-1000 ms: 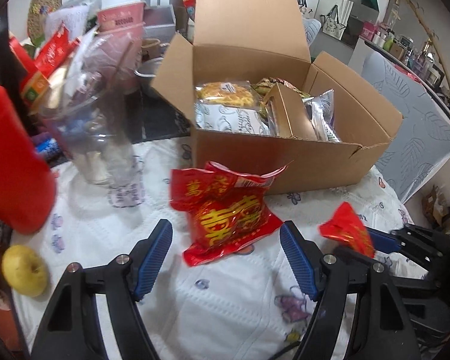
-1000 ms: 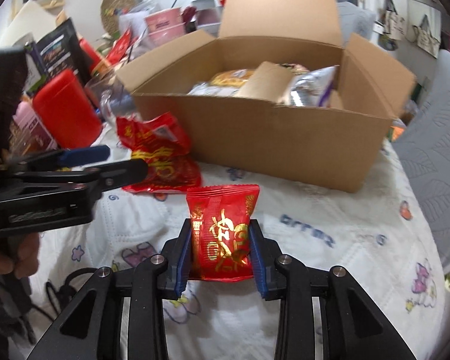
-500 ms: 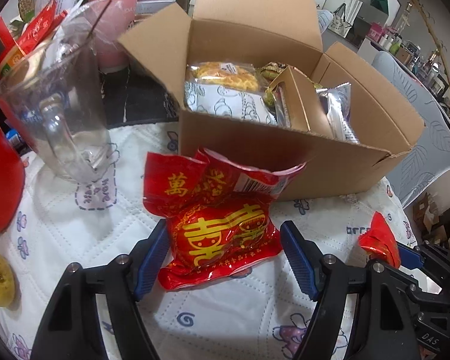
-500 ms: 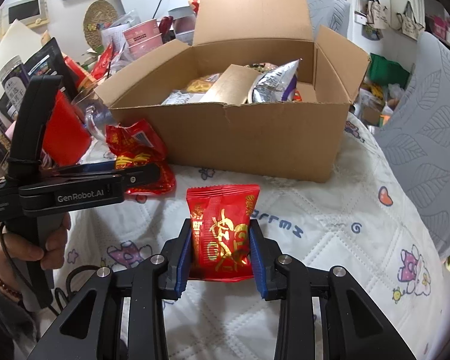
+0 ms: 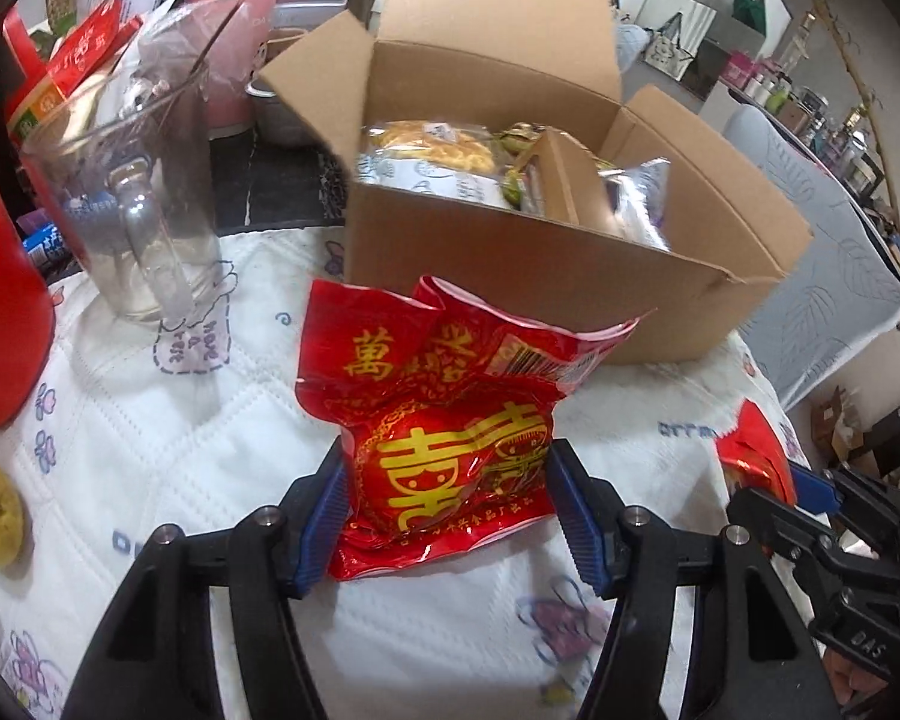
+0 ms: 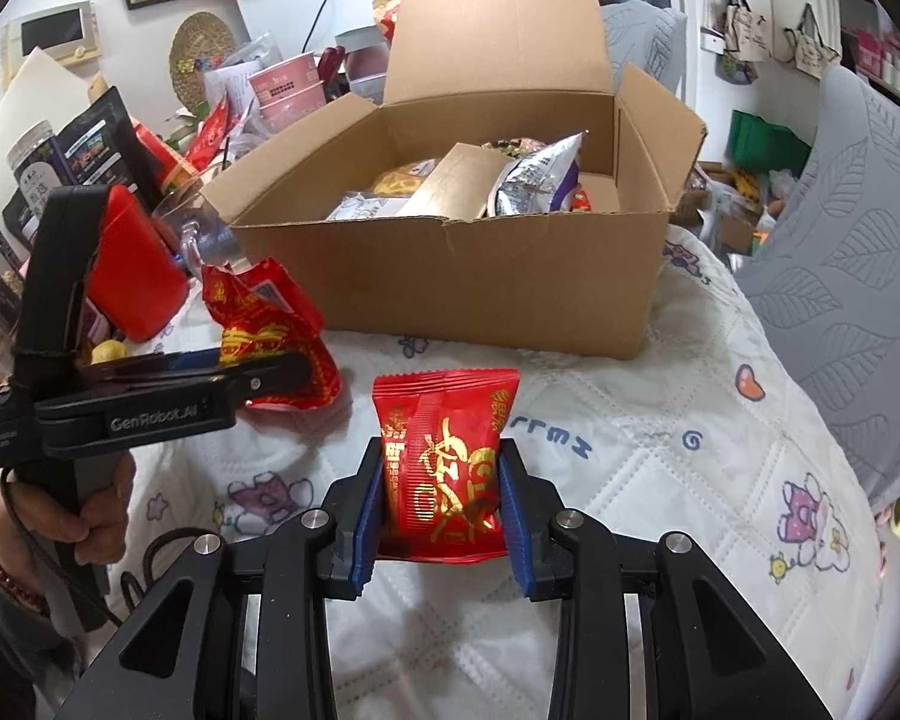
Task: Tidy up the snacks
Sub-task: 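Carry both red snack packs up over the cardboard box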
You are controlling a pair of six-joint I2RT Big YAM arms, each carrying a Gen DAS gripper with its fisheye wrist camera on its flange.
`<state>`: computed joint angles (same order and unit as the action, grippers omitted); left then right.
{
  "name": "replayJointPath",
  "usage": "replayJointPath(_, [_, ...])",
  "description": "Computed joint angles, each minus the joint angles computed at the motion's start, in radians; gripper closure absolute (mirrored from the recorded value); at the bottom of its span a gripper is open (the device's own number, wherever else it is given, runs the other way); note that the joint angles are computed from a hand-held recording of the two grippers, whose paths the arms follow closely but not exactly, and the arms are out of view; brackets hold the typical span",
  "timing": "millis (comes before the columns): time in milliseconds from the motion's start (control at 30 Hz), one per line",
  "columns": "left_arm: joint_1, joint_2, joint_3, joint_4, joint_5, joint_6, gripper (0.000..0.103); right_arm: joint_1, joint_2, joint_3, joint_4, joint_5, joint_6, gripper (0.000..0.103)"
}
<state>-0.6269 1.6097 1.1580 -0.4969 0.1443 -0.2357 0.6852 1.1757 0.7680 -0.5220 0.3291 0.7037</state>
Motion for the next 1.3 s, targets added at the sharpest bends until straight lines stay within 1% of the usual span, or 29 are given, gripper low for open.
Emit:
replayJointPath(300, [-0.051,-0.121,-0.085,-0.002,-0.024,0.006,0.040,0.061,-0.077,-0.031,-0.039,0.059,0.060,0.069])
replayJointPath(733, [-0.145,-0.286,-0.200,0.009,-0.092,-0.007,0.040,0.207,-0.170,-0.068,-0.116,0.174,0.191,0.069])
replayJointPath(933, [-0.185,-0.357,-0.240,0.010,-0.110,-0.019,0.040,0.281,-0.205,-0.080,-0.155,0.237,0.254,0.069])
replayJointPath(1067, [-0.209,-0.393,-0.253,0.008,-0.123,-0.020,0.040,0.327,-0.225,-0.078,-0.189,0.279,0.287,0.069])
replayJointPath(1300, [-0.243,-0.446,-0.250,-0.002,-0.158,-0.008,0.040,0.389,-0.254,-0.065,-0.233,0.347,0.319,0.069])
